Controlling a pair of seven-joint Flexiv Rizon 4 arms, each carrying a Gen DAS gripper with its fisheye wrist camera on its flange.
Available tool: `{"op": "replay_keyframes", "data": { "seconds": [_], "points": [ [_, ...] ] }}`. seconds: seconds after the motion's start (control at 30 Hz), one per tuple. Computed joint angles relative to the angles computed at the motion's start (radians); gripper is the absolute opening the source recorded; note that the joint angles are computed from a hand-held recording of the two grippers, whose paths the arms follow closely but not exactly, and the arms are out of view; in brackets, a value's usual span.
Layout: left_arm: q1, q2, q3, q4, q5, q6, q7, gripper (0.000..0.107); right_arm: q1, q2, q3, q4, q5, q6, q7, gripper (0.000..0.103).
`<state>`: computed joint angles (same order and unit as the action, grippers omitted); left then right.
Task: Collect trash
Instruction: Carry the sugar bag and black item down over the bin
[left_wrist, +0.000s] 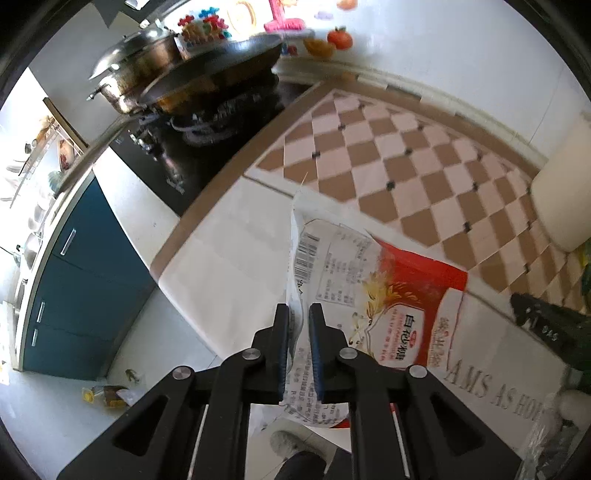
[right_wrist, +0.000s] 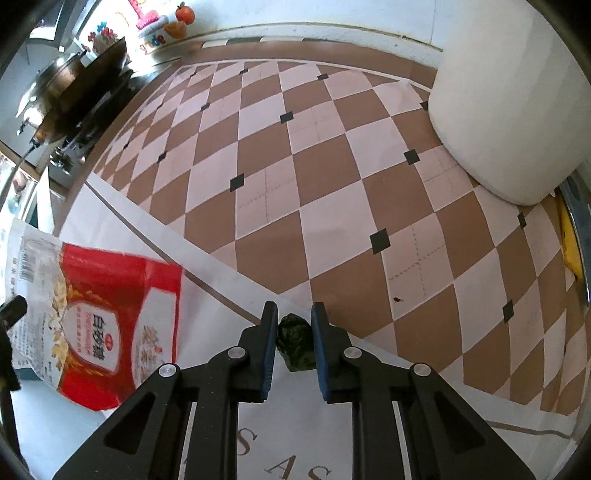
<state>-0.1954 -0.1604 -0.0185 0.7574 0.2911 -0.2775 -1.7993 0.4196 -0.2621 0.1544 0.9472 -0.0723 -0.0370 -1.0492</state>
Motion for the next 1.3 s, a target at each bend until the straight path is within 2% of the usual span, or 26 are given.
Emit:
{"op": "replay_keyframes", "data": {
  "seconds": [0.13,0.43,0.57,0.83,0.93,1.1,1.3],
  "points": [
    [0.002,-0.005,-0.002,-0.055,0.005,0.008,0.003,0.007,-0.005,0.005,-0.001,-0.024,0.014,-0.001,0.008,0.019],
    [-0.033,-0.015,0.018,-0.174,0.116,0.008,0.039,0.007,0.013,0.0,0.0,-0.125,0.021,-0.005,0.017,0.019],
    [-0.037,0.018,0.032,-0.161,0.157,0.039,0.04,0.007,0.043,-0.026,0.001,-0.203,0.011,-0.021,-0.001,0.019],
    [0.029,0.174,0.018,0.013,0.169,0.131,0.043,0.007,0.134,-0.042,-0.003,-0.305,-0.042,-0.037,0.008,0.019],
    [0.07,0.245,0.024,0.098,0.136,0.171,0.055,0.007,0.185,-0.028,-0.003,-0.298,-0.086,-0.023,0.038,0.019],
    [0.13,0.382,0.076,0.252,0.062,0.219,0.1,0.007,0.272,0.025,0.022,-0.23,-0.156,0.0,0.126,0.019],
    [0.187,0.536,0.159,0.426,-0.001,0.222,0.192,0.007,0.369,0.095,0.087,-0.099,-0.227,0.012,0.266,0.019]
  ]
}}
